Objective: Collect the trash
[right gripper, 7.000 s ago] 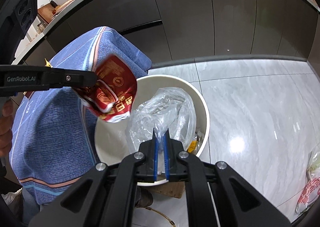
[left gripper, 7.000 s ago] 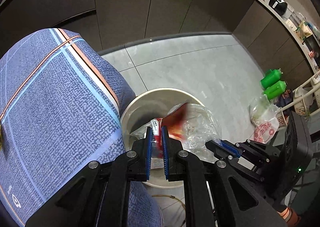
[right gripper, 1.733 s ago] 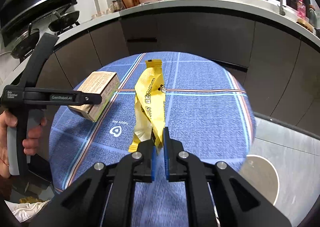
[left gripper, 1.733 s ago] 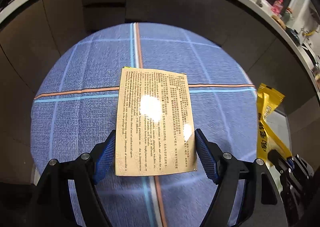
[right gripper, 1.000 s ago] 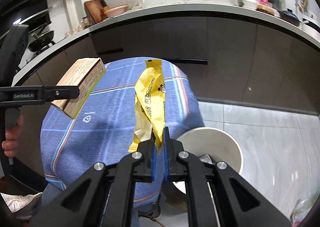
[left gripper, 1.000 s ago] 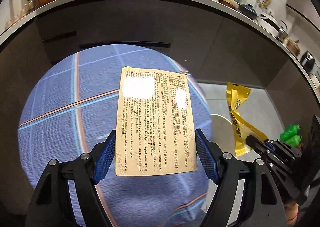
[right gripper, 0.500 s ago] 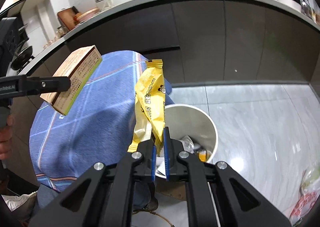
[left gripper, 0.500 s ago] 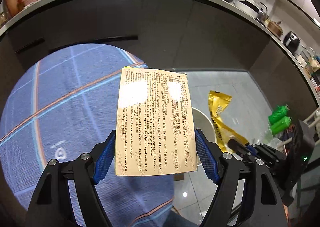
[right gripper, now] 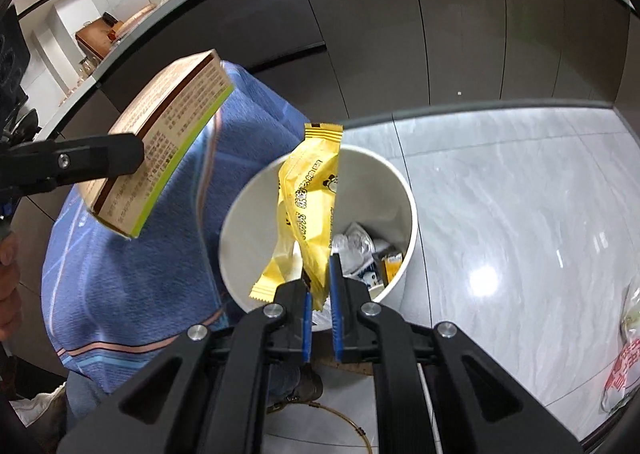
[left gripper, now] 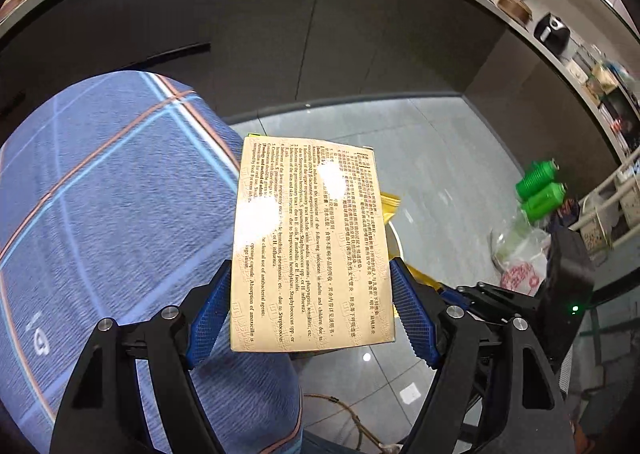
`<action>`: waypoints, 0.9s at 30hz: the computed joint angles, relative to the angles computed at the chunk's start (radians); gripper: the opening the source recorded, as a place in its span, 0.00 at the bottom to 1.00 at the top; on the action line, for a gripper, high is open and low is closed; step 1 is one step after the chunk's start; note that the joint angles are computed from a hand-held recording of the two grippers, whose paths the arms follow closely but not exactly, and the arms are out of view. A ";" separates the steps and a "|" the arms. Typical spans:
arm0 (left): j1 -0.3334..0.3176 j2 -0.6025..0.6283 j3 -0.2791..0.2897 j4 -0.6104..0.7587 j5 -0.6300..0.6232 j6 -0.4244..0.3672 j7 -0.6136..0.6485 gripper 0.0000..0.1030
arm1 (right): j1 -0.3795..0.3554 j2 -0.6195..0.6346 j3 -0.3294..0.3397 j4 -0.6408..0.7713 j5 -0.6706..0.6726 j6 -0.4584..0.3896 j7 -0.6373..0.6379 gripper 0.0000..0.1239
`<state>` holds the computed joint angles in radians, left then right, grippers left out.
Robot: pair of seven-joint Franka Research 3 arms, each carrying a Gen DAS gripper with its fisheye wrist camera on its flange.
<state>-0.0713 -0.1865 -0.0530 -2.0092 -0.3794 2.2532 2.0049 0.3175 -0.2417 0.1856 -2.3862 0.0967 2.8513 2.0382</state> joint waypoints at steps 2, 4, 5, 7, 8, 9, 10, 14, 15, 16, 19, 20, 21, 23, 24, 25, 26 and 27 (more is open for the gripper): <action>-0.005 0.021 -0.009 0.006 0.008 0.011 -0.001 0.70 | 0.010 0.031 -0.010 0.016 0.016 -0.007 -0.021 0.09; -0.006 0.040 -0.016 0.010 0.015 0.023 0.002 0.70 | 0.020 0.056 -0.020 0.028 0.032 -0.003 -0.043 0.09; -0.006 0.052 -0.020 0.012 0.021 0.031 0.001 0.71 | 0.022 0.063 -0.023 0.031 0.036 -0.001 -0.052 0.09; -0.006 0.069 -0.027 0.016 0.023 0.046 0.001 0.71 | 0.029 0.089 -0.036 0.045 0.053 0.010 -0.090 0.09; -0.006 0.077 -0.030 0.019 0.024 0.052 0.000 0.71 | 0.029 0.102 -0.039 0.052 0.053 0.012 -0.102 0.09; -0.005 0.089 -0.033 0.023 0.024 0.061 0.000 0.72 | 0.030 0.112 -0.043 0.057 0.058 0.014 -0.118 0.14; -0.005 0.096 -0.036 0.024 0.021 0.072 0.001 0.73 | 0.031 0.122 -0.046 0.064 0.058 0.012 -0.133 0.19; -0.006 0.084 -0.046 -0.010 0.002 0.181 -0.003 0.92 | -0.019 0.118 -0.012 0.057 -0.157 0.036 -0.038 0.61; -0.008 0.084 -0.045 -0.010 -0.006 0.191 0.000 0.92 | -0.022 0.113 -0.011 0.054 -0.182 0.043 -0.036 0.69; -0.009 0.084 -0.042 -0.006 -0.016 0.192 0.001 0.92 | -0.025 0.104 -0.010 0.046 -0.204 0.052 -0.040 0.72; -0.006 0.082 -0.040 -0.006 -0.024 0.207 -0.040 0.92 | -0.006 0.087 -0.025 0.037 -0.173 0.038 -0.110 0.80; -0.006 0.078 -0.040 -0.008 -0.021 0.212 -0.053 0.92 | -0.003 0.083 -0.027 0.034 -0.160 0.032 -0.126 0.80; -0.004 0.075 -0.039 -0.011 -0.017 0.220 -0.065 0.92 | 0.002 0.076 -0.030 0.030 -0.141 0.024 -0.140 0.80; -0.003 0.065 -0.041 -0.022 0.007 0.240 -0.099 0.92 | 0.009 0.065 -0.033 0.021 -0.102 0.016 -0.157 0.80; -0.001 0.061 -0.035 -0.022 0.013 0.244 -0.099 0.92 | 0.006 0.060 -0.028 0.016 -0.098 0.014 -0.153 0.80; 0.000 0.056 -0.035 -0.028 0.027 0.255 -0.106 0.92 | 0.004 0.059 -0.024 0.016 -0.094 0.009 -0.149 0.80; 0.000 0.050 -0.031 -0.029 0.033 0.257 -0.105 0.92 | 0.009 0.058 -0.025 0.019 -0.076 -0.002 -0.155 0.80; 0.001 0.042 -0.023 -0.032 0.031 0.255 -0.094 0.92 | 0.014 0.059 -0.034 0.020 -0.055 -0.005 -0.176 0.80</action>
